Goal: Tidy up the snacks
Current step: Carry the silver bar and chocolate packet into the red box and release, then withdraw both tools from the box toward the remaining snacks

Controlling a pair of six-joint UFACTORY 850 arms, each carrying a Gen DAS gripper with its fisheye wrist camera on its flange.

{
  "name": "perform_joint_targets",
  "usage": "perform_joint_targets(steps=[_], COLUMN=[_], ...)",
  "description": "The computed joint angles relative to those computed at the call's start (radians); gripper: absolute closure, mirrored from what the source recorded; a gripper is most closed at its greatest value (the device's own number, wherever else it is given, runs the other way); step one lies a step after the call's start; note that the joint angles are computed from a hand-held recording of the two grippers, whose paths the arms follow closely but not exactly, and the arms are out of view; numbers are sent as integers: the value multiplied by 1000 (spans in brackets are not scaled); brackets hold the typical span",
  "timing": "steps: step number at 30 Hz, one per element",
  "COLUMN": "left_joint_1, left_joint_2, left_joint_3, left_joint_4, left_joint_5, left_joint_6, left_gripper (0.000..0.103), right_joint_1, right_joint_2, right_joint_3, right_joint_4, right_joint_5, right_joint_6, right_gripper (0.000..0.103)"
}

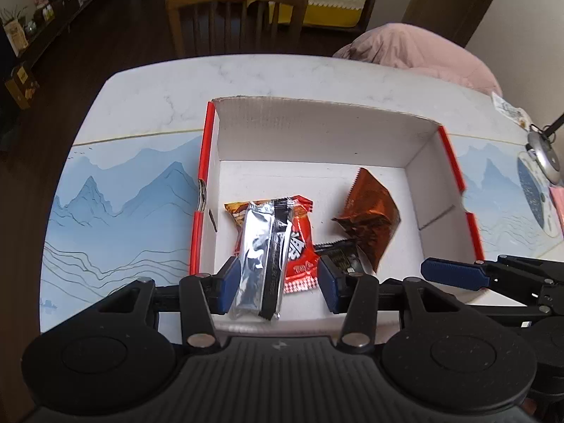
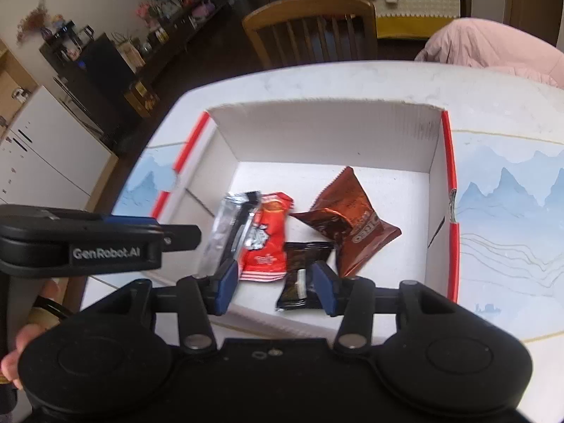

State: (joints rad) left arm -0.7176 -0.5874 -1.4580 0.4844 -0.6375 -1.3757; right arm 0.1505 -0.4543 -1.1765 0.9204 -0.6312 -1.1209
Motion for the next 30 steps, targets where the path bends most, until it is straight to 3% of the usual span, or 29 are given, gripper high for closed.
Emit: perform_joint_targets(steps=[7,11,22,30], left_joint_1=[-50,-82,-181,-253], left_joint_2=[79,121,226,272], left_joint_3=[79,121,235,302], left_joint_4=[105,172,345,424], left_joint_5=[4,0,1,-6], left_joint_6=[-106,-172,-363,-464], left_gripper=[56,56,56,47], right_joint_1=[-11,-22,-52,-94], right_joint_2=[107,165,314,393], right_joint_3=[98,153,295,385], right_joint_4=[89,163,285,355], right_joint_5=[16,8,-11,-50], right_joint_6=[-80,-148,-301,-405], right_gripper=[48,38,23,12])
